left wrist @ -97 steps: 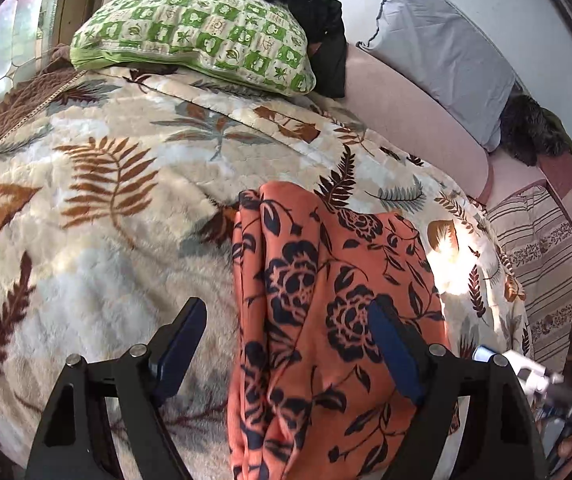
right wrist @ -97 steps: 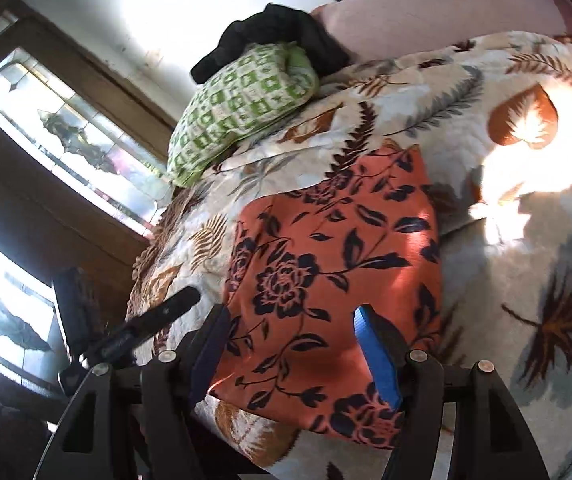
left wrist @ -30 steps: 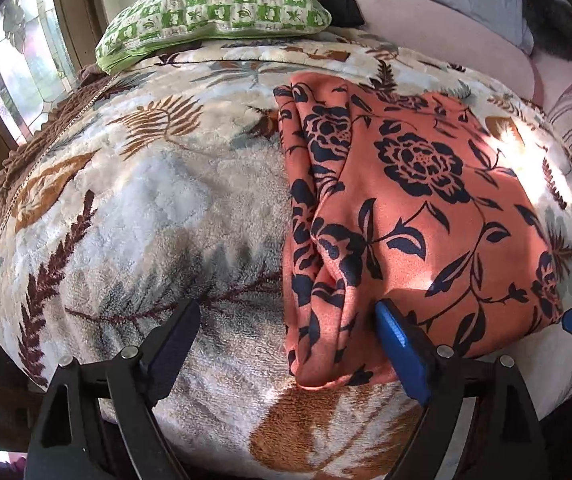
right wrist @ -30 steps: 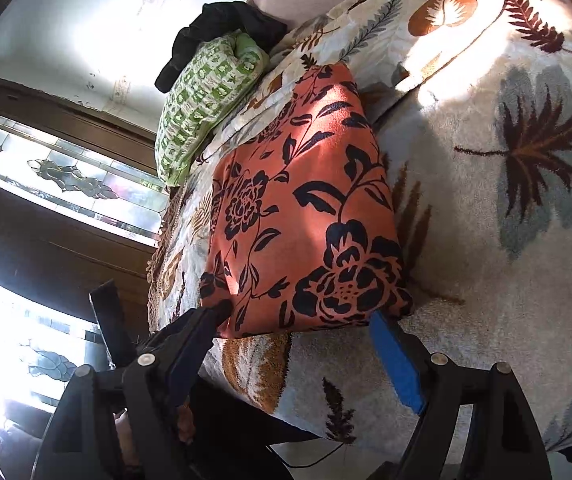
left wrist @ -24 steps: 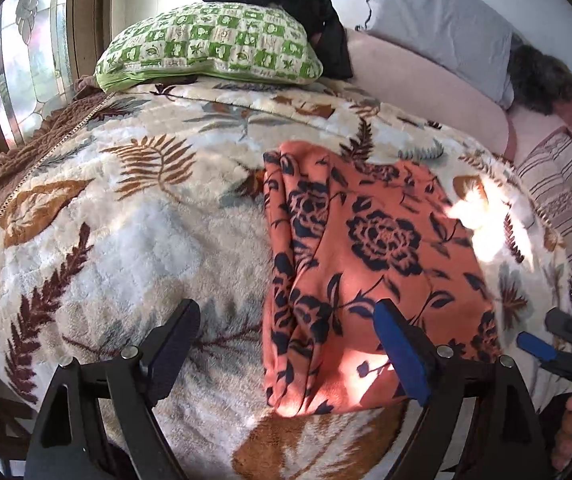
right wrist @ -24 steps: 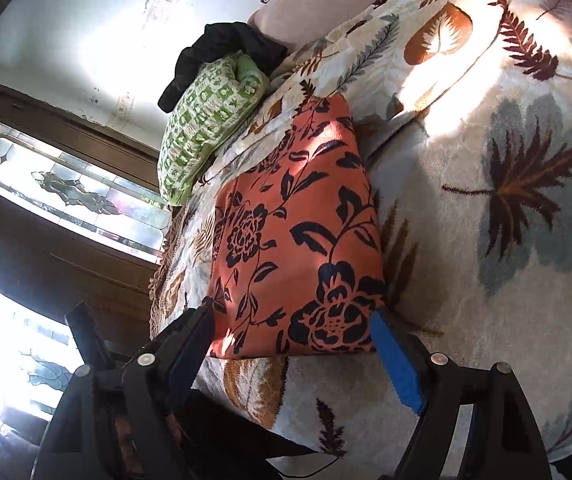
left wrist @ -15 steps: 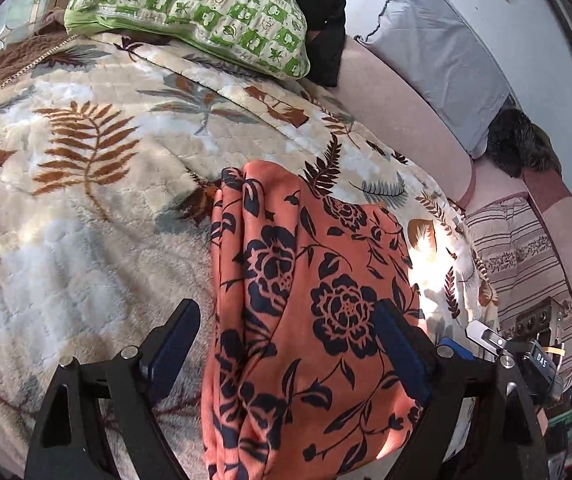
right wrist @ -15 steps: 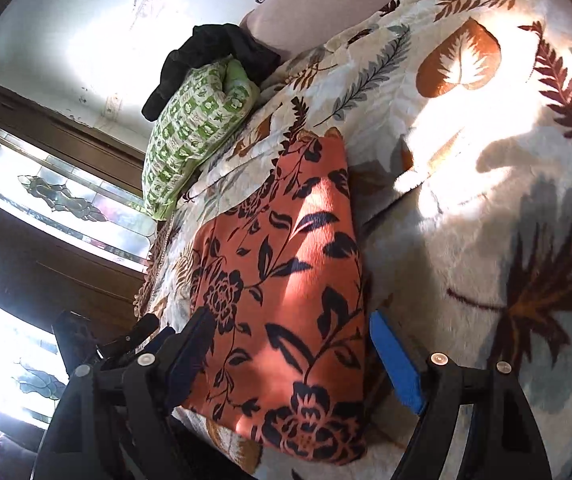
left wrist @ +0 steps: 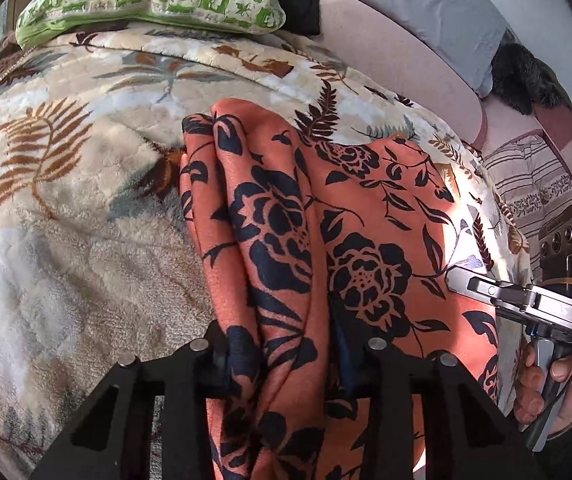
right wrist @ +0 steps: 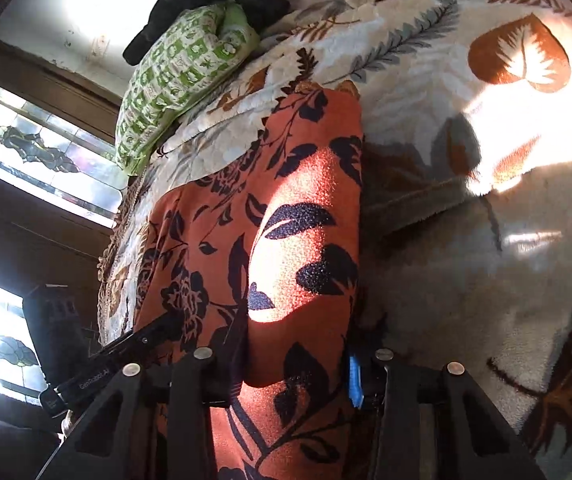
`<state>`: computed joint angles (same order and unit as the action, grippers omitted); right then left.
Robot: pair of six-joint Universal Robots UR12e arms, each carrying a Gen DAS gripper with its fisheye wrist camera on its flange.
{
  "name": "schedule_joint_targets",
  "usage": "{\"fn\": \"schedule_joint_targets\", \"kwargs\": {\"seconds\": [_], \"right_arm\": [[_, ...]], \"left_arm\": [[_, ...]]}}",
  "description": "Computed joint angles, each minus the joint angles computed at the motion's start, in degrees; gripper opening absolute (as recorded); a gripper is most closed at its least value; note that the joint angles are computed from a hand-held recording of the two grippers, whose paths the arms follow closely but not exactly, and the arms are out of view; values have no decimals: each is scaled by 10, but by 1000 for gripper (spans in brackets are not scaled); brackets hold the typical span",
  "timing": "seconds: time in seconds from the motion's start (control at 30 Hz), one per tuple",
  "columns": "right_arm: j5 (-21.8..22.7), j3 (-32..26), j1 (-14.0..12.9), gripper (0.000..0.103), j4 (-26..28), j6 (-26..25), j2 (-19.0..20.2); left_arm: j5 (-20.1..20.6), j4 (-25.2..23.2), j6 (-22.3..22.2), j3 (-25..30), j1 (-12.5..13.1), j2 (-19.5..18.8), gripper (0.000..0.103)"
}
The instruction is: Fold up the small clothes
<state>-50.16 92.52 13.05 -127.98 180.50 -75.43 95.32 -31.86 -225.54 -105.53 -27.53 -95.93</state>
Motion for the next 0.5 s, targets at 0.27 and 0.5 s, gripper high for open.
{"fn": "schedule_joint_targets", "kwargs": {"seconds": [0.27, 0.5], "right_arm": [[2, -13, -23, 40, -40, -42, -33], [9, -16, -74, 40, -74, -24, -37]], "left_arm": [[21, 56, 32, 64, -20, -33, 35], [14, 42, 80, 157, -31, -102, 36]]}}
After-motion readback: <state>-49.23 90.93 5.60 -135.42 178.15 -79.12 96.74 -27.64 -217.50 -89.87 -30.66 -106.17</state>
